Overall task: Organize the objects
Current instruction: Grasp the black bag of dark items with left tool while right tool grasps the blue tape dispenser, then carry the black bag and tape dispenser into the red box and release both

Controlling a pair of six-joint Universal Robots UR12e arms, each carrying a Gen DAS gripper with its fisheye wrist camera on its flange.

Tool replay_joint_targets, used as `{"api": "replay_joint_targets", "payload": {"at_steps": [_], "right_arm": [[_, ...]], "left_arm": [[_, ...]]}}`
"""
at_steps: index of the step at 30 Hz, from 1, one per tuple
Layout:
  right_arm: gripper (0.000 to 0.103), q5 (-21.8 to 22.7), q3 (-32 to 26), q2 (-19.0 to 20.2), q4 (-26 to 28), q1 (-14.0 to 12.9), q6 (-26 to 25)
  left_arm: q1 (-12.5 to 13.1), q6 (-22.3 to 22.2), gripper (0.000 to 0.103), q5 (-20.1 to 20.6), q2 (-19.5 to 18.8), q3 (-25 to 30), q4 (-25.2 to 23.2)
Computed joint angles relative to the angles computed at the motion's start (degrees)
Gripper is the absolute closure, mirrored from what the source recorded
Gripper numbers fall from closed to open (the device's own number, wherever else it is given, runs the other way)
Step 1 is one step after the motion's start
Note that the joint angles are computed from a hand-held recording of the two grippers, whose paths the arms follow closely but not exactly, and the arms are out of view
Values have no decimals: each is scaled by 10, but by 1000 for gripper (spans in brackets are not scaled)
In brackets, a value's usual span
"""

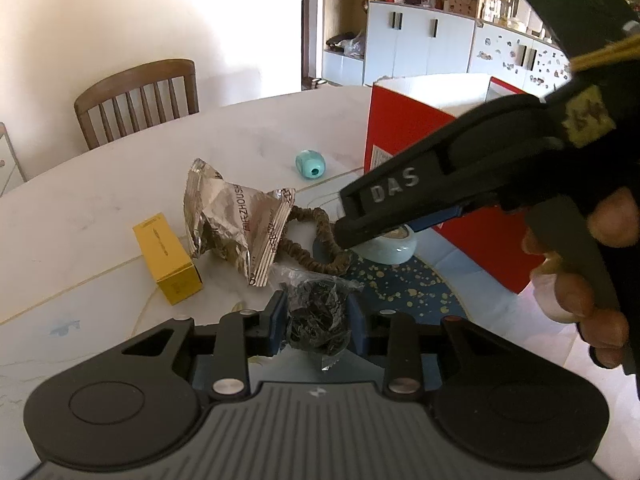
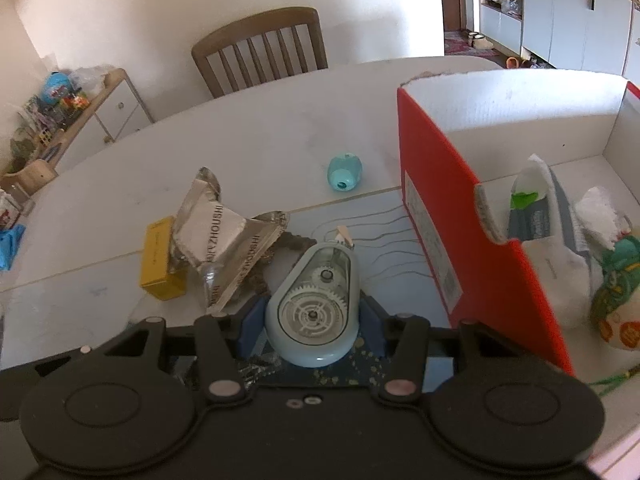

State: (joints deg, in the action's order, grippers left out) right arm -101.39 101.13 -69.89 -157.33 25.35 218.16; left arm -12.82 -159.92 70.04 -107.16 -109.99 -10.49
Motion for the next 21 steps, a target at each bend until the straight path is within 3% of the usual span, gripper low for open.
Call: {"api": "replay_joint_targets", "payload": {"at_steps": [21], "right_arm": [[52,26,67,-90,-63,-1,-41]], "left_arm": [[-7,-68,71,9,67,-11,-10]]}}
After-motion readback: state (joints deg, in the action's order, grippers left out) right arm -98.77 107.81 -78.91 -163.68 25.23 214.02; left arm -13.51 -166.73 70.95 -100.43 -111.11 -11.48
